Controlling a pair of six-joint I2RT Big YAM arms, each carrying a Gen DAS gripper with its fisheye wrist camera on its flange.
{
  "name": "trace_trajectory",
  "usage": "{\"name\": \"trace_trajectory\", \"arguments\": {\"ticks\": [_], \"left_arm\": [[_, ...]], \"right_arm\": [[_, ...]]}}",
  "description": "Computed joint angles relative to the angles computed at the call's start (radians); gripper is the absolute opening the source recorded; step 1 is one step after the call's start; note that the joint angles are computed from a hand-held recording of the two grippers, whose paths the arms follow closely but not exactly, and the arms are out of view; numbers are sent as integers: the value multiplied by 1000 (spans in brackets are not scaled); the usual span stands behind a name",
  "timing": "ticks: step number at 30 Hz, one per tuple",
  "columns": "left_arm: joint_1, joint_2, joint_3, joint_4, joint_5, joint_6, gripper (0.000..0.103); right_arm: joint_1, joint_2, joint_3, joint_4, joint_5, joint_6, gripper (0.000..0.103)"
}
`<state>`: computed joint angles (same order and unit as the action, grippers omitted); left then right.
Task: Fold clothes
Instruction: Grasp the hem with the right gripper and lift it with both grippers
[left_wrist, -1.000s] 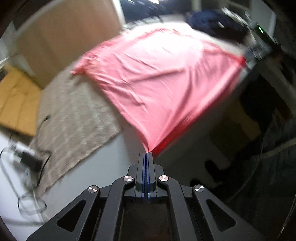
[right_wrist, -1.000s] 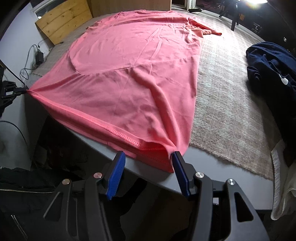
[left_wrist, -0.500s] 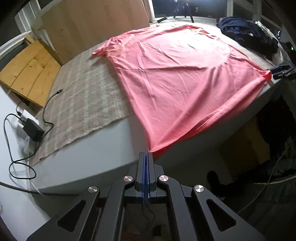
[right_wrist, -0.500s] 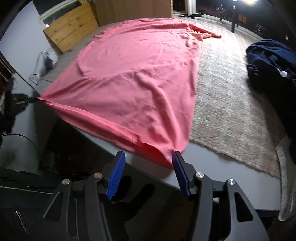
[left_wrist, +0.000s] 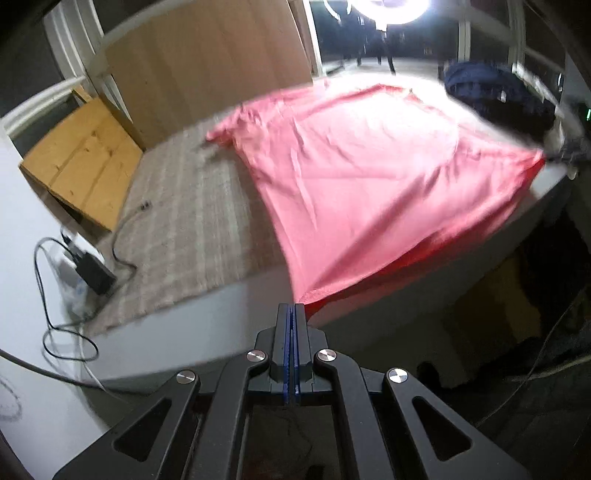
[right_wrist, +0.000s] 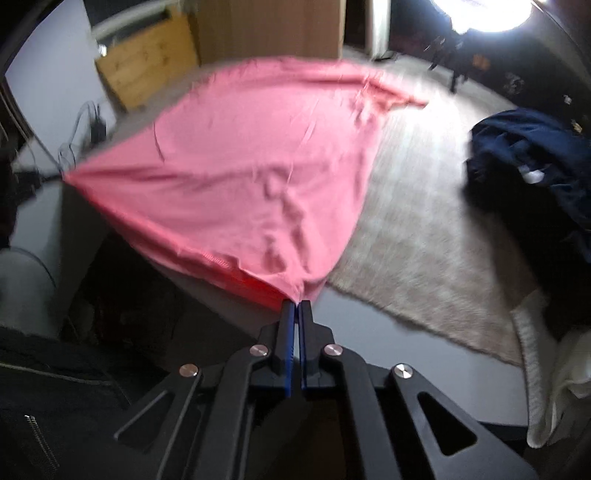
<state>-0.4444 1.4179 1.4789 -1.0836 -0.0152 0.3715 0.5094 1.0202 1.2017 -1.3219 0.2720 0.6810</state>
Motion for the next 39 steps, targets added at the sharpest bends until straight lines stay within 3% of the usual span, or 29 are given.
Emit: {"name": "trace_trajectory", "arguments": {"ticks": [3,6,9,10,12,17,23,24,26,29,32,36,39], "left_arm": [[-10,27,-42,-1,-36,26,0],[-11,34,-45,-17,-20,17,1],[-14,30,-45,-49,-54,65,4],[-15,28,-46,-60,-68,81,4],[-15,48,7,-104,-38,42,4],[-86,138,121,-46,91,6,4],[-157,247,179,-49,86,67,4],[-158,253,178,-55,97,77,0],[-150,247,183,-107,136,93,0],[-127,201,161,-245,227,145,2],[-113,160,147,-286,203,128,2],[-123,211,237,-211,226,13,2],[-179,273,289,-143,221,-1,3]], "right_arm": [[-6,22,-23,-50,-18,21,2],[-8,35,-23,-92,-64,13,2],[2,32,19,-131,-58,16,2],[-7,27,25,-97,-68,5,2],[-28,22,33,-18,-94,-17,2],[-77,129,66,112,-166,-122,2],[-82,199,59,131,-225,-174,3],[-81,204,56,129,-235,-177,3],[-71,201,51,110,-279,-180,3],[-24,156,44,37,-371,-193,3],[-12,103,43,20,-356,-139,3],[-55,105,50,107,-288,-125,3],[-90,176,62,177,-289,-162,3]]}}
